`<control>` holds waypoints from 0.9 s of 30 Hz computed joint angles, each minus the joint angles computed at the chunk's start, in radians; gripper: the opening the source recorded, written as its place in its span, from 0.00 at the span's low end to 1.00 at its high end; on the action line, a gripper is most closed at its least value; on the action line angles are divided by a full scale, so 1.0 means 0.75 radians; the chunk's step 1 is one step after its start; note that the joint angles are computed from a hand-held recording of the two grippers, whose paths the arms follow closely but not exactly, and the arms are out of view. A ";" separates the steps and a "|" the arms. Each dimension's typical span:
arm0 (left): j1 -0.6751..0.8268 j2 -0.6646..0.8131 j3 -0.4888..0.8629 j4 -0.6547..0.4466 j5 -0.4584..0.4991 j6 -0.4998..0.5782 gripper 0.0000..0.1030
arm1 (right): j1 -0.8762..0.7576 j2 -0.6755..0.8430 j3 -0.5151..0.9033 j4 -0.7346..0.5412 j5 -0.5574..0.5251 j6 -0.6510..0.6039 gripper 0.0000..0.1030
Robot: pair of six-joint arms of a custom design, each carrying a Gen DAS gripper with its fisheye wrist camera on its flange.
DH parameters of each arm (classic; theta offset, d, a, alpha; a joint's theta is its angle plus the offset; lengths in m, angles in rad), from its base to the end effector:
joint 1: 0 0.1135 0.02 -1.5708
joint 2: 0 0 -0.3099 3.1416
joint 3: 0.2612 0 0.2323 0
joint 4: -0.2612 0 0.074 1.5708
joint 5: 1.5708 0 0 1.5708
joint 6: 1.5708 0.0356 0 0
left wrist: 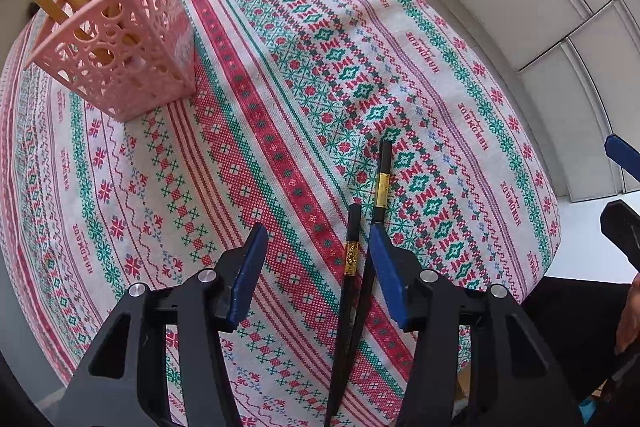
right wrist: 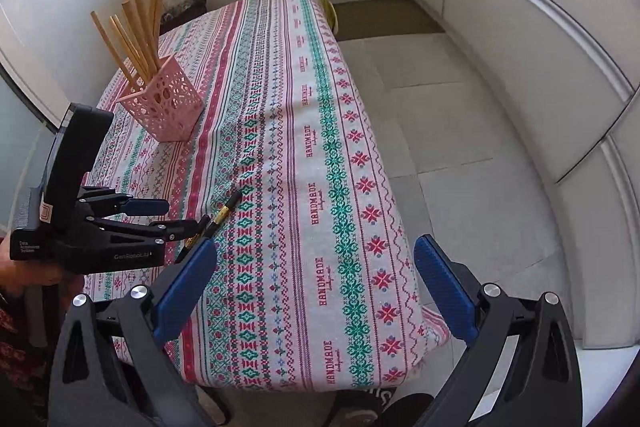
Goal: Organize utensils
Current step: 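Grasp a black chopstick with the left tool while the right tool approaches another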
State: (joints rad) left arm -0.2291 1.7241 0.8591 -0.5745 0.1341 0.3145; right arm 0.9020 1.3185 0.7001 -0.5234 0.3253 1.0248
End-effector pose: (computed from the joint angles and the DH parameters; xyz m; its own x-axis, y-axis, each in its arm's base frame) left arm 0.2646 -0.0666 0.1795 -0.8432 0.5114 -0.1655 0.5289 0.8444 -0.0856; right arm 0.1361 0.1539 0.2344 -0.8577 0.2208 -0.4644 0.1387 0.9690 0.2046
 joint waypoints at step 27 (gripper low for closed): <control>0.324 -0.089 -0.078 -0.028 0.168 0.310 0.12 | -0.062 0.457 0.322 0.049 -0.220 0.014 0.93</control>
